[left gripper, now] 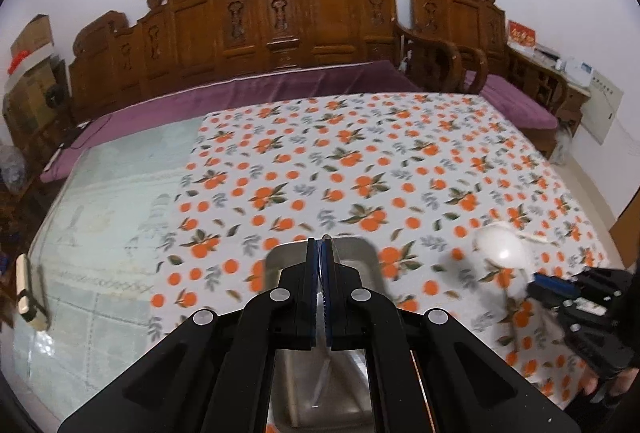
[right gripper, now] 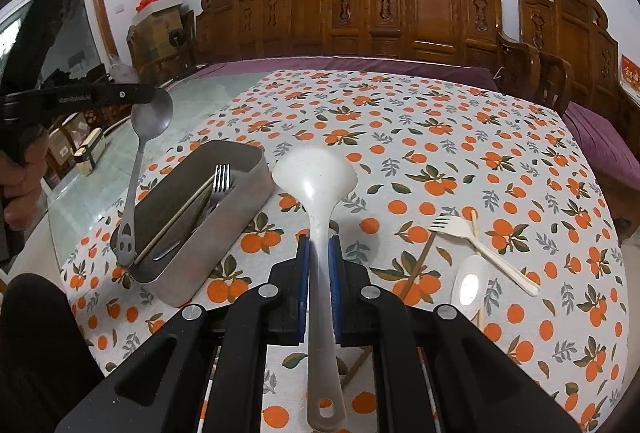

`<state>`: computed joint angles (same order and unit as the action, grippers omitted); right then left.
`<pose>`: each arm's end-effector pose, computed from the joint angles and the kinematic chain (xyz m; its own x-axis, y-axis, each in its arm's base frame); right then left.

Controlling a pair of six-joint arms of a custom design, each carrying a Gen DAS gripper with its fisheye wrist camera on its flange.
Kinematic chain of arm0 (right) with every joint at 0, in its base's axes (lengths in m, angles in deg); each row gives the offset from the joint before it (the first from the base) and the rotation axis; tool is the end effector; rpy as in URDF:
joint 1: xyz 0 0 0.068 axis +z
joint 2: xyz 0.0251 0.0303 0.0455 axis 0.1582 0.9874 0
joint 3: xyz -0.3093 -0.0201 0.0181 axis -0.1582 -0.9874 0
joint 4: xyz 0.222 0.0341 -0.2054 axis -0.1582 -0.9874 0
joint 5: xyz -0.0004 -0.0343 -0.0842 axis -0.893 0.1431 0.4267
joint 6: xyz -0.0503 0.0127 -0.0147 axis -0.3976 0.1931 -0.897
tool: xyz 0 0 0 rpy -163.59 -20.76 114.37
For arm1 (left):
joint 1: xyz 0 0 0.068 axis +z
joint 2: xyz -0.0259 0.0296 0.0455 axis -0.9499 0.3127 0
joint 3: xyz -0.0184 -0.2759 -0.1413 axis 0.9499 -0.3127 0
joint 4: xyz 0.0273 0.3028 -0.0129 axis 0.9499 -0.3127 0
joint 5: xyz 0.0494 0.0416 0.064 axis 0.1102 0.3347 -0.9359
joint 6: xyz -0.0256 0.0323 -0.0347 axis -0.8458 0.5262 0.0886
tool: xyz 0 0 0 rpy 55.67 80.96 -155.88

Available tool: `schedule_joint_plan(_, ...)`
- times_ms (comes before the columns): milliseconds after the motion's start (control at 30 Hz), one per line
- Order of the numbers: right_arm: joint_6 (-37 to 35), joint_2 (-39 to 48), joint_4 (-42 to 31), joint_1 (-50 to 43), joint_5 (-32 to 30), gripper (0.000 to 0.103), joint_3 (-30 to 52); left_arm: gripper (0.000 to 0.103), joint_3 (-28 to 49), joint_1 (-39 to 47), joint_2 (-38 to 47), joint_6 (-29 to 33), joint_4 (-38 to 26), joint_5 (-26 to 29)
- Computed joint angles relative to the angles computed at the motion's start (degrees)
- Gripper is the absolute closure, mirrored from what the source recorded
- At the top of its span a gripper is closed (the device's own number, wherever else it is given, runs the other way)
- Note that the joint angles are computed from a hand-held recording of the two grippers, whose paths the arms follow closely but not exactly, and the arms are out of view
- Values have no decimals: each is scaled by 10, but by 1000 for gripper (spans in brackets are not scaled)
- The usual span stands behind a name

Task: Organize utensils
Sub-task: 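Carry the metal spoon into the tray and open the left tool while right holds white spoon, then lower the white plastic spoon into the tray and open the right tool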

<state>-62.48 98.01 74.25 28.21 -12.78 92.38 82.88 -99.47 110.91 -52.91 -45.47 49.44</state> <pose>0.3233 0.1250 0.1068 -0.5774 -0.3833 -0.7209 -0.6481 0.7522 0.1192 0.2755 -0.1271 0.1791 -0.7164 -0.0595 -0.6952 -0.1372 0.9889 0.0568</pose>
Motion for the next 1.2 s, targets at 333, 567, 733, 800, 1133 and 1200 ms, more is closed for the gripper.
schedule_joint_plan(333, 0, 9, 8, 30, 14, 92, 0, 102, -24, 44, 87, 43, 73, 14)
schedule_joint_plan(567, 2, 27, 7, 47, 20, 92, 9, 102, -34, 61, 141, 46, 137, 44)
schedule_joint_plan(733, 1, 35, 4, 53, 24, 92, 12, 102, -39, 68, 166, 51, 179, 59)
schedule_joint_plan(800, 3, 37, 4, 53, 24, 92, 13, 102, -35, 72, 175, 53, 185, 65)
schedule_joint_plan(1133, 17, 35, 10, 61, 25, 92, 11, 96, -50, 86, 166, 40, 208, 96)
schedule_joint_plan(1200, 25, 31, 8, 63, 20, 92, 9, 96, -64, 91, 149, 31, 211, 103)
